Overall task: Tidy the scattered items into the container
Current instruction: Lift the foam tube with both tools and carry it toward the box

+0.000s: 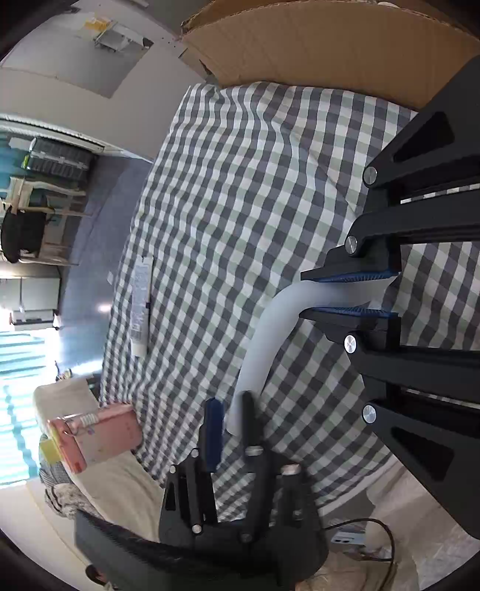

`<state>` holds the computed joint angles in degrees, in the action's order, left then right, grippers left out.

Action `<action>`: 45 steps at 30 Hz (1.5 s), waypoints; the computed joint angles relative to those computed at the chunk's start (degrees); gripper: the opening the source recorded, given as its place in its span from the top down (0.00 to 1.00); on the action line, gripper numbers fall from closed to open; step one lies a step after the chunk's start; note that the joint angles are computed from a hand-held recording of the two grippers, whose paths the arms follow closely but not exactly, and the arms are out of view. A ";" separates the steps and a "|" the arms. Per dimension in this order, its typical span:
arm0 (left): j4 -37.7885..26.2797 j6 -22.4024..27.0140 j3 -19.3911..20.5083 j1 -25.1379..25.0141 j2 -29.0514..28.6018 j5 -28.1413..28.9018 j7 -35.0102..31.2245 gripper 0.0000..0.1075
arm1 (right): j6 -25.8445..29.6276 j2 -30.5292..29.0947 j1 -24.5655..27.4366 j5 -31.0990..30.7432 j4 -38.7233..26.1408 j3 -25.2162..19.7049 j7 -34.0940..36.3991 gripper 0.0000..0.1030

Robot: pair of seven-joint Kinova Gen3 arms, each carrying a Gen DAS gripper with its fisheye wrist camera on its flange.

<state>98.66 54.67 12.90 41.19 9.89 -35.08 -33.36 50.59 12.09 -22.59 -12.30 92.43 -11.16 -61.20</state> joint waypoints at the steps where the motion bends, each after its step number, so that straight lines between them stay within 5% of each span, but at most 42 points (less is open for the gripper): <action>1: -0.07 0.18 0.09 -0.08 0.46 0.05 -0.79 0.44 | 0.37 0.07 0.12 -0.25 -0.08 -0.08 0.29 0.89; 5: -1.19 1.43 -0.84 0.98 3.34 0.33 -2.95 0.23 | 0.02 -0.40 0.05 -0.22 0.89 -0.02 0.26 0.89; 7: -0.24 -0.69 -1.19 -0.31 2.73 1.70 -2.73 0.21 | 0.48 0.12 -0.49 0.35 0.34 -0.01 -0.56 0.89; 9: 1.56 -4.99 -1.64 -2.92 1.22 5.63 -4.14 0.30 | 0.77 0.60 -0.96 1.08 -0.36 0.07 -1.41 0.89; 10: 2.45 -7.16 -1.63 -4.22 0.37 7.63 -5.41 0.60 | 0.75 0.79 -0.97 1.13 -0.48 0.02 -1.39 0.89; 11: 3.21 -8.80 -1.39 -5.16 -0.48 8.70 -5.76 0.78 | 0.66 0.87 -0.90 1.14 -0.43 0.01 -1.32 0.89; 13: 3.60 -9.35 -1.40 -5.00 -1.28 8.84 -5.73 0.84 | 0.65 0.94 -0.99 1.37 -0.53 0.04 -1.56 0.89; 45: -2.90 -3.62 0.38 -2.09 -0.82 5.77 -4.32 0.85 | -0.05 -2.54 3.42 -3.35 0.64 1.18 0.48 0.89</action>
<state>95.76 51.05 13.28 39.10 9.07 -29.30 -37.68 50.54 9.56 -19.16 -15.66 93.08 -9.98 -60.72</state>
